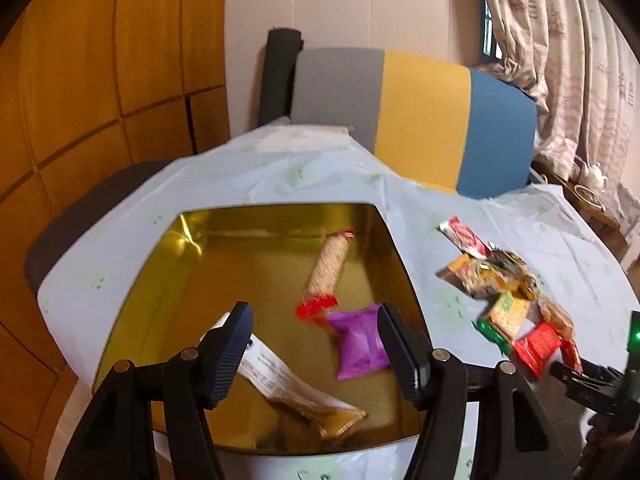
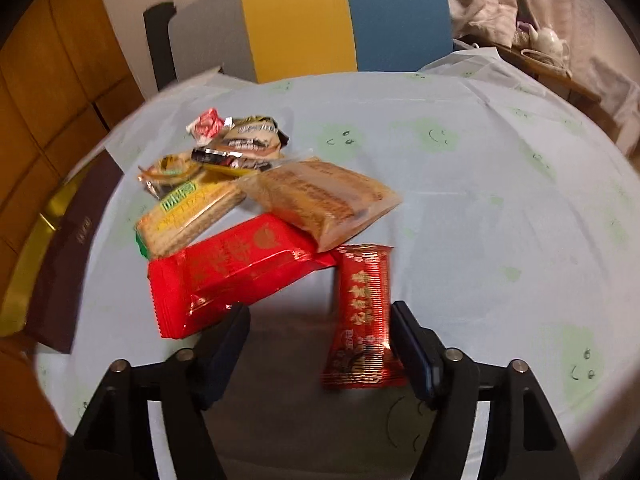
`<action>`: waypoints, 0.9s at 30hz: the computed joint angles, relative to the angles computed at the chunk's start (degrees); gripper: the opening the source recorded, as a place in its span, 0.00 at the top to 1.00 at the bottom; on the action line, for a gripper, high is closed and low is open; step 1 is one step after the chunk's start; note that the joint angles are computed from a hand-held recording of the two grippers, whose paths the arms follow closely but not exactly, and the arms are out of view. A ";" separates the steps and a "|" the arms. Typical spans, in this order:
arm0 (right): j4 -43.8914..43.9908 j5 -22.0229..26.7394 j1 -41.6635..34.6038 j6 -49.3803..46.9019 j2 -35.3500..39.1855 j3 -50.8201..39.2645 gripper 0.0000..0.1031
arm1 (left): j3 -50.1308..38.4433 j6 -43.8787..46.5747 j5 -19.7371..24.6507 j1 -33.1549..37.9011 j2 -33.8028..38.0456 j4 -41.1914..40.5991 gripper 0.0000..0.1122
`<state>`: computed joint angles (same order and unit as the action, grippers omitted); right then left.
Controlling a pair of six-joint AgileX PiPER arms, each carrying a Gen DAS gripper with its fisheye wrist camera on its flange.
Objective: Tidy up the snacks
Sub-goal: 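Carry the small red packet to the gold tray and open the right gripper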
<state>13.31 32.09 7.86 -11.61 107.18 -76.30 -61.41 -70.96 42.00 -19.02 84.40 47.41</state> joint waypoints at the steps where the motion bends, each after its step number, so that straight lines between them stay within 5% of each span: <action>1: -1.24 0.09 0.37 1.28 0.02 -0.18 0.30 | -0.05 0.44 0.04 -0.15 0.06 -0.31 0.42; 6: 2.35 2.05 -2.05 2.59 -0.26 -1.66 0.32 | 1.22 1.15 -1.84 -0.47 -0.37 -0.63 0.42; 10: -5.13 3.34 -1.88 8.39 0.39 -3.56 0.68 | 1.47 1.88 -3.05 -0.64 -0.58 -1.53 0.42; 12: -5.29 4.07 -1.88 8.06 0.90 -4.24 0.72 | 1.39 3.54 -3.85 -0.14 -0.61 -3.47 0.42; 21: -15.74 4.55 1.94 14.77 -0.15 -2.81 0.79 | 1.66 6.79 -4.80 1.99 -0.96 -7.18 0.42; 27: -3.38 5.09 -1.53 7.04 -5.61 1.66 0.79 | 2.90 6.93 -5.24 6.89 -3.03 -7.44 0.42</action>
<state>9.93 37.18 6.33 -4.57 101.57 -74.64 -58.51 -64.03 36.76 -12.13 81.38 39.97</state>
